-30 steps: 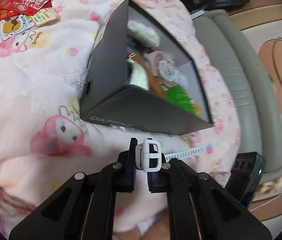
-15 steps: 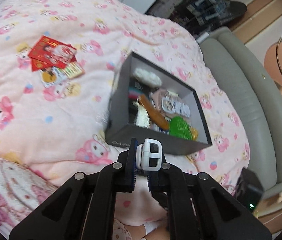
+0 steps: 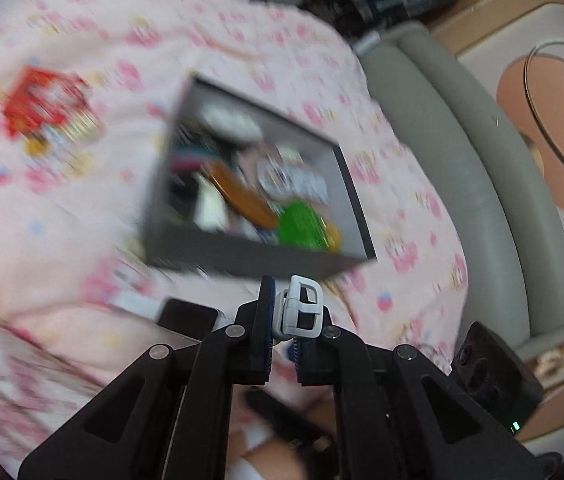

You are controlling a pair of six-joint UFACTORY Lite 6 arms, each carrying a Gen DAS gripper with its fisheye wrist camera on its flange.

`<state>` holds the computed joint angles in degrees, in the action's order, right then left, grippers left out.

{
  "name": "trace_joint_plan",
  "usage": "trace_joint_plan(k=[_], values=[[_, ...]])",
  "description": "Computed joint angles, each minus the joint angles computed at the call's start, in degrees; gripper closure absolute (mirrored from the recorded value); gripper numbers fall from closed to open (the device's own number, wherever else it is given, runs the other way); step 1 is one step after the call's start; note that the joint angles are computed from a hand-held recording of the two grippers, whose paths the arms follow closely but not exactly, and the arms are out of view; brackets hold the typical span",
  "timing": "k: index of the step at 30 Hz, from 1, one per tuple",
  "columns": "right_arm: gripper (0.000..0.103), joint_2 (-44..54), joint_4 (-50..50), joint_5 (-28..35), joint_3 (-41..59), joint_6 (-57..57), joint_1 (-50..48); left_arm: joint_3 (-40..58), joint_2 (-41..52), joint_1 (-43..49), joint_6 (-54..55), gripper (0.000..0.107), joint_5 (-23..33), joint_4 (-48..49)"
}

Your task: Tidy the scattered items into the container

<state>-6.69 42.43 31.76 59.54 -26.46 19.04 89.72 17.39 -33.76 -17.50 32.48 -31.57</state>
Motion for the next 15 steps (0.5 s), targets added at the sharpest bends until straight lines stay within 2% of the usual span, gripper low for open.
trace_joint_plan(k=[2, 4, 7, 8, 9, 11, 12, 15], values=[[0.053, 0.1, 2.2, -1.0, -1.2, -2.8, -1.0, 3.9, 4.8, -2.0, 1.5, 0.101, 0.5, -2.4], [0.053, 0.6, 5.1, -1.5, -2.1, -5.3, -3.0, 8.4, 9.2, -3.9, 0.0, 0.101, 1.2, -0.9], [0.053, 3.3, 14.9, -1.2, -3.9, -15.4, -7.1, 13.3, 14.4, -5.1, 0.0, 0.100, 2.3, -2.2], [0.056, 4.3, 16.5, -1.6, -4.5, -17.5, -7.8, 13.7, 15.2, -5.1, 0.5, 0.100, 2.3, -3.1], [0.071, 5.0, 16.5, -2.1, -4.9, -17.6, -8.2, 14.2, 16.2, -4.9, 1.7, 0.099, 2.8, -4.5], [0.085, 7.2, 16.7, -1.7, -5.5, -17.4, -9.8, 13.4, 16.7, -4.4, 5.0, 0.084, 3.3, -8.4], [0.089, 8.2, 19.6, -1.1, -6.5, -19.6, -11.5, 11.5, 15.9, -3.9, 7.2, 0.076, 2.9, -10.5], [0.093, 9.8, 21.8, -0.4, -7.2, -20.1, -14.0, 3.8, 11.3, -2.8, 12.6, 0.075, -0.5, -16.4]])
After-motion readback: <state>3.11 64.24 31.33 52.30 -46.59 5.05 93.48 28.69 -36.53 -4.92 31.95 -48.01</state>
